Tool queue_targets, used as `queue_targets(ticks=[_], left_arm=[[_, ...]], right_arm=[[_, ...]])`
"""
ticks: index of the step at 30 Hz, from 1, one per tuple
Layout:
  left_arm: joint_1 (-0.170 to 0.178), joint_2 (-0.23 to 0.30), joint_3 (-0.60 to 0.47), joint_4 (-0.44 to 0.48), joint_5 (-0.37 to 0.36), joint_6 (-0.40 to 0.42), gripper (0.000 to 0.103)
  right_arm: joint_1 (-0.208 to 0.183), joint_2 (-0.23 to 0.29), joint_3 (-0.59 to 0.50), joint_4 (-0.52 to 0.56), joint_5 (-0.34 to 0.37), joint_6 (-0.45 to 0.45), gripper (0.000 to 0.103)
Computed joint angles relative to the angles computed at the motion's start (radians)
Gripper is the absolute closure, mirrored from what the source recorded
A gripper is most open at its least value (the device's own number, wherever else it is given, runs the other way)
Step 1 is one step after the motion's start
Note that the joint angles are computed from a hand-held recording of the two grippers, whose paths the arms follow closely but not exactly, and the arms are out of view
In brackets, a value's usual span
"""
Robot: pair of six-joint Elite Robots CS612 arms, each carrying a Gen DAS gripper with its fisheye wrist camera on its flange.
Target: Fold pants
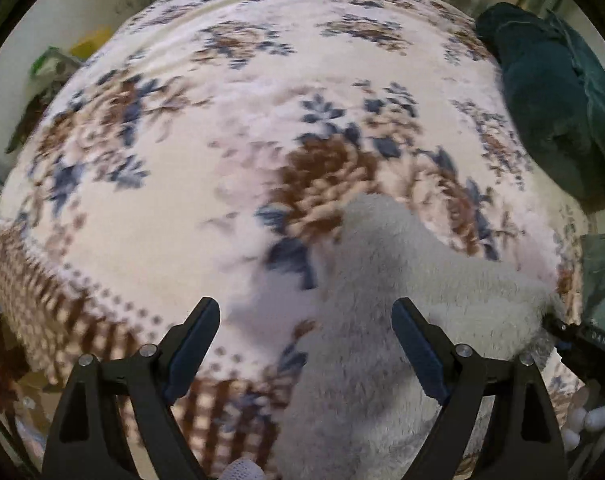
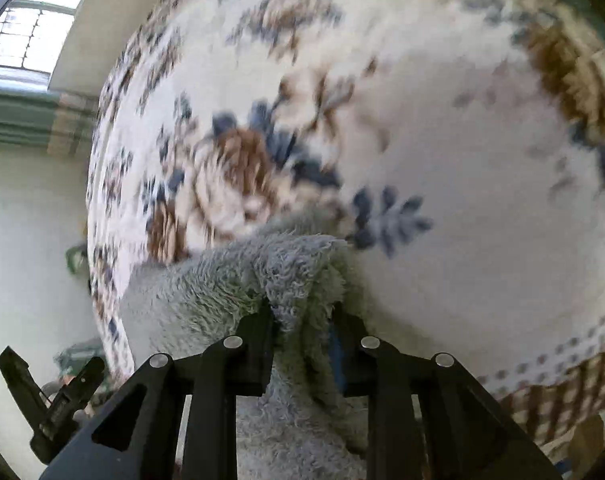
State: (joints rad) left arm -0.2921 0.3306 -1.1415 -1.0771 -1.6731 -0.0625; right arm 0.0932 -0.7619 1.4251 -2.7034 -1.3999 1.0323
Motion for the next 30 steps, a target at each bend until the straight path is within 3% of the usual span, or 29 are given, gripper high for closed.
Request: queue_targets(ticks=[3, 4, 7, 9, 12, 15, 17, 18, 19, 21, 23, 26, 28, 29, 30], left_arm=[[-0.019, -0.005, 0.033, -0.023, -0.030, 0.010, 0.015], [-0.023, -0.007, 0.045, -0.025, -0.036, 0.012, 0.015], [-0.040, -0.018, 0.107, -0.028, -0.035, 0.030, 0.015], [-0.043, -0.023, 0.133, -0.035, -0.029, 0.032, 0.015], [-0.040, -0.025, 0.155, -0.047, -0.033, 0.036, 0.015], [-0.035, -0.028, 0.168, -0.049, -0.048, 0.034, 0.015], [-0.035, -0.028, 0.174, -0.048, -0.047, 0.035, 0.015], [-0.036, -0.029, 0.177, -0.046, -0.046, 0.037, 0.015], [-0.036, -0.029, 0.179, -0.046, -0.043, 0.039, 0.015], [-0.037, -0.033, 0.187, -0.047, -0.046, 0.049, 0.014], [-0.036, -0.034, 0.191, -0.050, -0.050, 0.049, 0.014], [-0.035, -0.039, 0.204, -0.052, -0.072, 0.060, 0.013], [-0.040, -0.041, 0.204, -0.052, -0.061, 0.076, 0.014], [-0.042, -0.043, 0.202, -0.052, -0.049, 0.083, 0.014], [-0.042, -0.045, 0.202, -0.053, -0.046, 0.090, 0.014]], right_arm=[[-0.010, -0.030, 0.037, 0.023, -0.068, 0.032, 0.080], [-0.020, -0.025, 0.041, 0.026, -0.036, 0.034, 0.079], [-0.061, -0.013, 0.077, -0.014, 0.151, 0.072, 0.057], [-0.061, -0.028, 0.114, -0.072, 0.143, 0.086, 0.037], [-0.058, -0.042, 0.177, -0.132, 0.195, 0.122, 0.023], [-0.057, -0.007, 0.227, -0.242, 0.329, 0.237, 0.023], [-0.049, 0.047, 0.242, -0.410, 0.408, 0.385, 0.025], [-0.038, 0.058, 0.250, -0.486, 0.385, 0.436, 0.053], [-0.027, 0.060, 0.256, -0.521, 0.354, 0.444, 0.073], [-0.012, 0.040, 0.277, -0.523, 0.302, 0.449, 0.085], [-0.006, 0.017, 0.306, -0.512, 0.264, 0.478, 0.086], [-0.010, -0.012, 0.325, -0.344, 0.278, 0.415, 0.085], [-0.019, -0.003, 0.304, -0.261, 0.336, 0.350, 0.075], [-0.024, -0.007, 0.288, -0.203, 0.348, 0.308, 0.060], [-0.026, -0.016, 0.275, -0.173, 0.338, 0.272, 0.056]])
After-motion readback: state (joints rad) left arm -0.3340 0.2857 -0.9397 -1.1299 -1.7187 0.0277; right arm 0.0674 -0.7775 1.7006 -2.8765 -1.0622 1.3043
